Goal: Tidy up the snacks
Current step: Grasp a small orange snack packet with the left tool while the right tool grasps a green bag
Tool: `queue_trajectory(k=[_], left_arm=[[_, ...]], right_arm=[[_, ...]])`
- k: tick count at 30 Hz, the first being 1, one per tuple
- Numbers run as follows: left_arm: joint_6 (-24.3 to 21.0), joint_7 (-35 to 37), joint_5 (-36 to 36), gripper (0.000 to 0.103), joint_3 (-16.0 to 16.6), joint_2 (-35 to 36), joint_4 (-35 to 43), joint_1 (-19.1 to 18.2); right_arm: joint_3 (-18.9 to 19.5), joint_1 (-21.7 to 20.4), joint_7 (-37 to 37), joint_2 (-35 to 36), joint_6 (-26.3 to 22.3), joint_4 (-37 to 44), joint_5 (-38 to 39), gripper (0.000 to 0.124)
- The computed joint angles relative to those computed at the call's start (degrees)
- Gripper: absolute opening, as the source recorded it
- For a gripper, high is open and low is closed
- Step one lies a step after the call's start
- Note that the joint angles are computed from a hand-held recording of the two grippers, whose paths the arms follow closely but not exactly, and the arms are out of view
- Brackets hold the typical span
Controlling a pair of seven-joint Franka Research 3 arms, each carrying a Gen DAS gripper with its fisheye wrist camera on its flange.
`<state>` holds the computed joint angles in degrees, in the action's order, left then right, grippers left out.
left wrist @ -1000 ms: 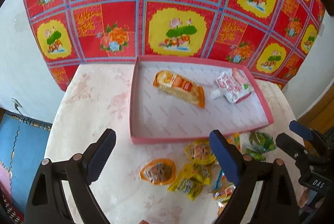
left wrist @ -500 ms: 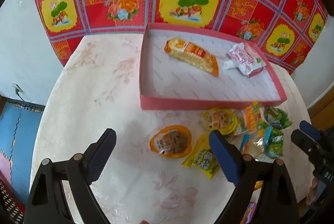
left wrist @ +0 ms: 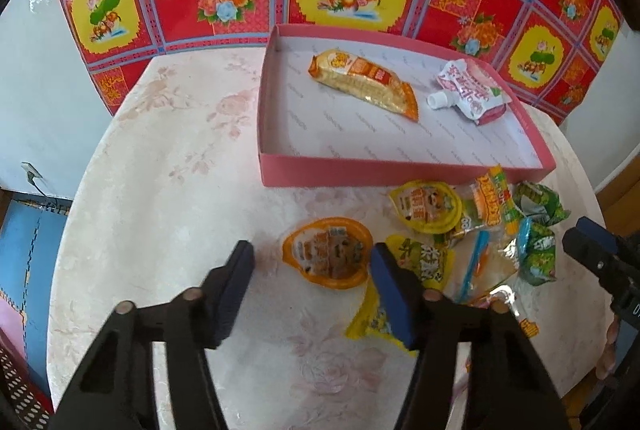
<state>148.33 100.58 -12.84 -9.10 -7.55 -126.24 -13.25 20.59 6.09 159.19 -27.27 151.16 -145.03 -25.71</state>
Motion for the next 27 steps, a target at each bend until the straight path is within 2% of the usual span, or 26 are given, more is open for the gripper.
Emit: queue_trajectory(k=[3, 13, 20, 25, 27], left_arm=[[1.5, 1.8, -0.8, 0.046, 0.1, -0.3, -0.8, -0.4], [3.5, 1.8, 0.0, 0.046, 0.0, -0.1, -1.4, -0.6], [4.8, -0.3, 3.7, 0.046, -0.5, 0.0, -1.8, -0.5], [5.6, -0.4, 4.3, 0.046, -0.5, 0.1, -2.0, -0.6], [5.8, -0.2, 4.0, 0.046, -0.4, 0.2, -2.1, -0.7]], right_arm=[[0.0, -0.2, 0.5, 0.0, 0.1, -0.2, -0.1, 0.084], [0.3, -1.9, 2.7, 2.3, 0.5, 1.2, -3.3, 0.084], [-0.9, -1.5, 4.3, 4.6, 0.9, 2.4, -6.2, 0.084], [-4.0, 0.4, 3.9, 5.6, 4.8, 1.0, -2.2, 0.078], [-3.8, 0.0, 4.1, 5.6, 5.4, 0.8, -1.2, 0.077]])
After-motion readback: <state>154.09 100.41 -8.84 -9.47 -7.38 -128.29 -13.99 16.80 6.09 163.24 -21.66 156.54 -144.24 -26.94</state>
